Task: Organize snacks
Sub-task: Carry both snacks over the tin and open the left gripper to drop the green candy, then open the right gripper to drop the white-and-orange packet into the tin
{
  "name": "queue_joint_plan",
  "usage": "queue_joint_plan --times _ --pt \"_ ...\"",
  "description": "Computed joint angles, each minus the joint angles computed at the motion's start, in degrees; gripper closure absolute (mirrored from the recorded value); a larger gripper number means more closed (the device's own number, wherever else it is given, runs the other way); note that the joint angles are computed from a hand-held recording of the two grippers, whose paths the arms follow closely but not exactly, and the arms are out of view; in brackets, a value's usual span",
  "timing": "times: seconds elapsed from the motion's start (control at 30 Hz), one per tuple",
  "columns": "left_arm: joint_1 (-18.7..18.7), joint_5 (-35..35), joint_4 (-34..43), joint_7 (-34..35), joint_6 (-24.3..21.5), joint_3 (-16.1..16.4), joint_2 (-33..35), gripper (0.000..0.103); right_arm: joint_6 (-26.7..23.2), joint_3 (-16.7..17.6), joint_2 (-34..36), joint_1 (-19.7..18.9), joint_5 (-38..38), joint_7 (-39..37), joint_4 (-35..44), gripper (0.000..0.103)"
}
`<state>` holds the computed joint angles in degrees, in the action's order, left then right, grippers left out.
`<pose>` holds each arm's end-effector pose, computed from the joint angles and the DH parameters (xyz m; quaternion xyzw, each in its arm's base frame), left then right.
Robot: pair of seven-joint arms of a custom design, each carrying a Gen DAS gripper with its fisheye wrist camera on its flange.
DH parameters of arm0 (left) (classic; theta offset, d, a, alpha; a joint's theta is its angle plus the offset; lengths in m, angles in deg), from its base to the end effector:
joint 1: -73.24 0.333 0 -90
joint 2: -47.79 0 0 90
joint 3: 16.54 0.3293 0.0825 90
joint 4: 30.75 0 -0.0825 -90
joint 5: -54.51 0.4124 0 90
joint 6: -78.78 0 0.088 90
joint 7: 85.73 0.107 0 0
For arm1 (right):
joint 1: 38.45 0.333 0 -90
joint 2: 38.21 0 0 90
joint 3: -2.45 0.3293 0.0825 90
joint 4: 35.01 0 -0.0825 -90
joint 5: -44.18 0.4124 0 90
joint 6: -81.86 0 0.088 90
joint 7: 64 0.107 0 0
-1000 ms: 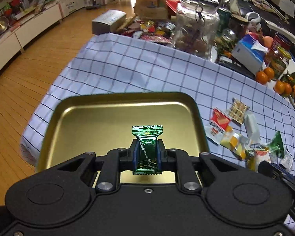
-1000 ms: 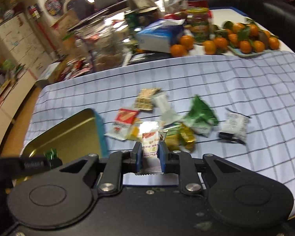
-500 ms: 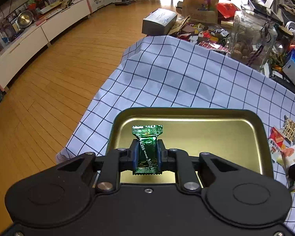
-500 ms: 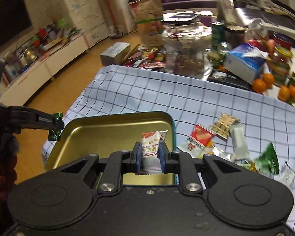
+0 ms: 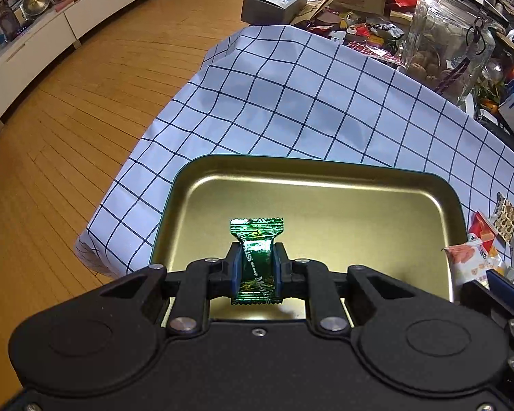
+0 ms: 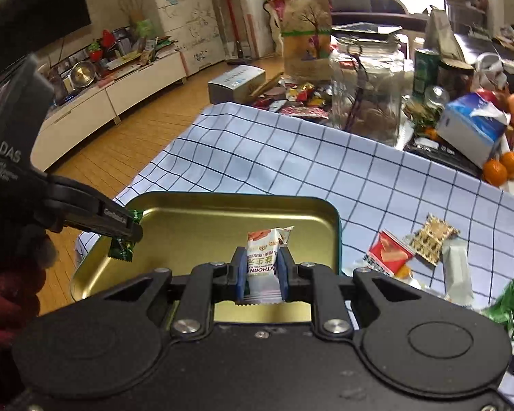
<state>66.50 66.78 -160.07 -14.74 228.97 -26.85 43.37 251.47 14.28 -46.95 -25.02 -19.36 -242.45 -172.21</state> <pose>0.5407 -0.1722 0.4390 -0.6417 0.7315 -0.1572 0.1684 0.4436 0.2777 0.4237 -0.6087 0.6821 -0.2079 0.3478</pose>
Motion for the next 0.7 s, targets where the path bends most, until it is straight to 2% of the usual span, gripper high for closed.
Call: queue_joint_plan --times 0.17,0.33,0.4,0.7 --pt "-0.05 -1.22 0.90 -0.81 -0.87 0.13 0.73 0.079 1.63 -0.68 1.53 -0.43 -0.48 2.95 1.04 0.083" --pt "-0.16 -0.72 0.61 -0.32 -0.74 0.05 0.58 0.077 0.90 -0.54 0.73 -0.69 -6.06 8.32 1.34 0.083" --pt "-0.18 -0.36 0.41 -0.22 -0.38 0.02 0.42 0.069 0.82 -0.81 0.41 -0.55 -6.63 9.27 1.13 0.082" --pt "-0.54 -1.18 0.89 2.70 -1.86 -0.04 0.73 0.069 -0.08 -1.13 0.66 0.11 -3.43 7.30 0.66 0.082"
